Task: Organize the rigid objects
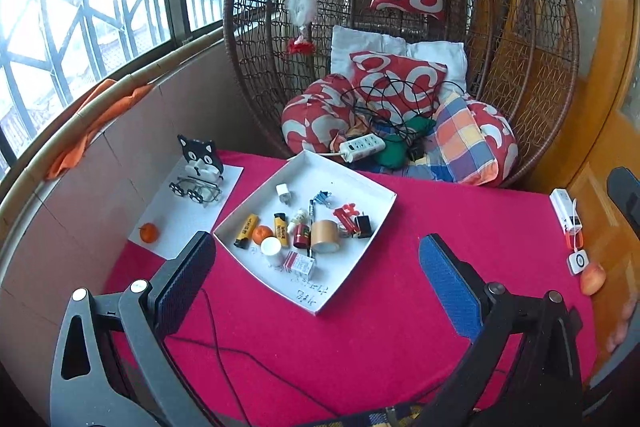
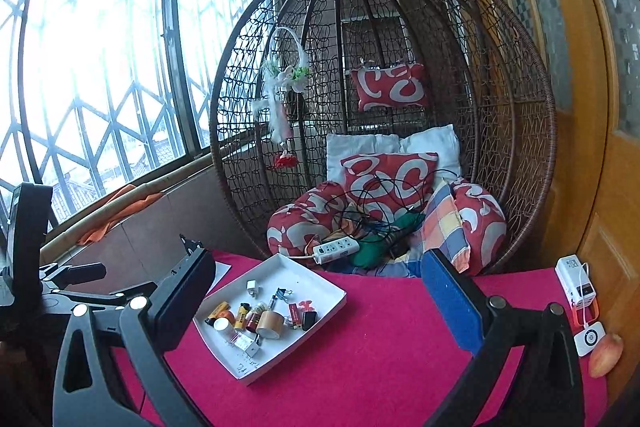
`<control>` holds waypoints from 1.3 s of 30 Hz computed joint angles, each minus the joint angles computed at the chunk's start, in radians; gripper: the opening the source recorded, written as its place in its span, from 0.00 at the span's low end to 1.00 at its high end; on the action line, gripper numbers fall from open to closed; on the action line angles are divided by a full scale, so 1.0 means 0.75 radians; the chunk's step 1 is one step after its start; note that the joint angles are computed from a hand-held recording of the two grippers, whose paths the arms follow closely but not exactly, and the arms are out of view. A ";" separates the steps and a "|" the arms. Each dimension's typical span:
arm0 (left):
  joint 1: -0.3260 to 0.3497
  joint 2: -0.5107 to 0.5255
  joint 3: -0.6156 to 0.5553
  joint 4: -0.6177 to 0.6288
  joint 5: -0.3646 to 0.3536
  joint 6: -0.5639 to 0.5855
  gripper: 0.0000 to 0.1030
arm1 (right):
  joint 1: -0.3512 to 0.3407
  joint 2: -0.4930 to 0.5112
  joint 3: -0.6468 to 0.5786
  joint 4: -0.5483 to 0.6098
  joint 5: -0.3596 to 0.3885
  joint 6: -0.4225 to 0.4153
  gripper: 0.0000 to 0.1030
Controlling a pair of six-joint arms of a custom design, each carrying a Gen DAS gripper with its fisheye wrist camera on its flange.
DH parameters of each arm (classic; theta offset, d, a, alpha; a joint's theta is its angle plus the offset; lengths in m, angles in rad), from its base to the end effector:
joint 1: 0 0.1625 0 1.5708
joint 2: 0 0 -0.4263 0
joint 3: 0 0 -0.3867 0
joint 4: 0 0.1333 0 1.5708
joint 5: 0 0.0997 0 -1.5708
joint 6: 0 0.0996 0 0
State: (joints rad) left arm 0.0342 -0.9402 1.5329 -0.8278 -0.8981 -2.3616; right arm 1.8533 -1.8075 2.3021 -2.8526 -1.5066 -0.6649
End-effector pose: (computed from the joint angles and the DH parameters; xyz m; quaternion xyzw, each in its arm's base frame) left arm -0.5126 -0.2130 0.1757 -0.1099 0.7609 -0.4567 0.4476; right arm 0.2404 -0.3271 0.3938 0.4320 -0.8158 0.3820 0.0437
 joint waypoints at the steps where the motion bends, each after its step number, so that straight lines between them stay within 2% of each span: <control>1: 0.001 0.002 0.000 -0.004 -0.003 0.006 1.00 | 0.001 0.002 -0.001 0.006 -0.002 0.004 1.00; 15: -0.012 -0.028 0.031 -0.020 -0.020 -0.020 0.99 | 0.015 0.013 -0.017 0.076 0.013 -0.022 1.00; 39: -0.013 -0.032 0.052 -0.085 0.001 0.010 1.00 | 0.005 0.013 -0.007 0.088 0.008 -0.030 1.00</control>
